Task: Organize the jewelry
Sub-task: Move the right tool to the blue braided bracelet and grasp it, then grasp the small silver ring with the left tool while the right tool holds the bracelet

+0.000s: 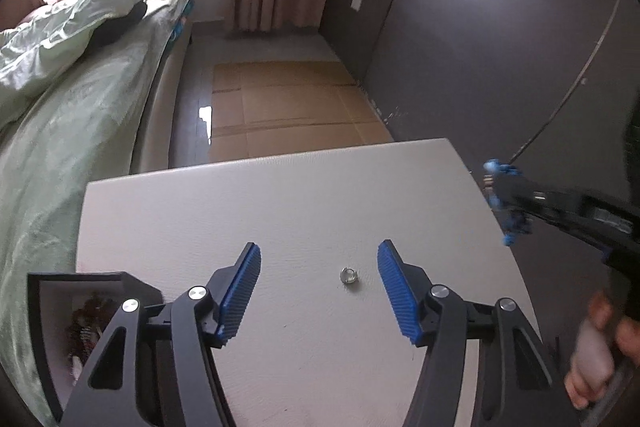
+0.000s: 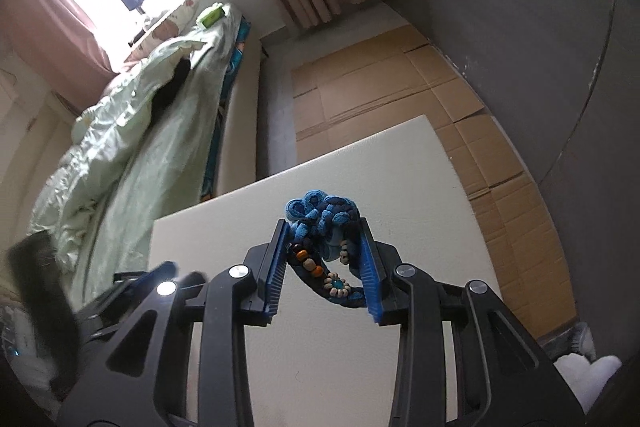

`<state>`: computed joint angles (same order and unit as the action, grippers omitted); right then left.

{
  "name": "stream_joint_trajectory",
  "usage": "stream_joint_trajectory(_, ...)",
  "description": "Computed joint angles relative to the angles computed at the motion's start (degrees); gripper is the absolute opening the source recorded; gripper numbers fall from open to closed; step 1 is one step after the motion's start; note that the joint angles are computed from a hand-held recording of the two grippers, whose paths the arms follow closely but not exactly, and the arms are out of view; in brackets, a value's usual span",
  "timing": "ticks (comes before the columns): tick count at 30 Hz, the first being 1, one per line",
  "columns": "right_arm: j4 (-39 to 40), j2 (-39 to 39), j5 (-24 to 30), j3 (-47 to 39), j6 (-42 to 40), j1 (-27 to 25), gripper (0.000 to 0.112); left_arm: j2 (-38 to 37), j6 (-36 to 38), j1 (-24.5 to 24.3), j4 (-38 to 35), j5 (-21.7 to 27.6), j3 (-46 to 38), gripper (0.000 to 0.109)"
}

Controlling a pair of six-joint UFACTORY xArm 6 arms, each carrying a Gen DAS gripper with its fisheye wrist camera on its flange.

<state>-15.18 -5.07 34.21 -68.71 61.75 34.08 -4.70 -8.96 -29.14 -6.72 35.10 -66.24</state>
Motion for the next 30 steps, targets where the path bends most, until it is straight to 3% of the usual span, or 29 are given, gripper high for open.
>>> stream_joint_trajectory(11,4.79,-4.02,-3.96,4.79,-2.03,-2.02,0.034,6.36,-3.23,-2.26,2.32,3.85,-4.44,0.047)
stream_joint_trajectory(13,4.86,-4.22,-4.06,5.06,-1.99,-2.14,0.034,7.59,-4.93,-2.79,4.04,4.87,-5.70,0.037)
stream_joint_trajectory(17,5.03,-5.01,-4.15,5.84,-1.96,-2.34,0.034,9.51,-7.87,-3.77,8.22,6.38,-7.52,0.036)
stream_joint_trajectory(25,5.87,-4.72,-3.72,5.95,-2.46,-2.40,0.034,11.24,-11.91,-6.14,17.01,10.87,-9.91,0.022)
stream_joint_trajectory(30,6.43,-4.59,-4.02,5.69,-3.22,-2.20,0.034,12.07,-10.55,-6.64,16.00,14.01,-11.79,0.010)
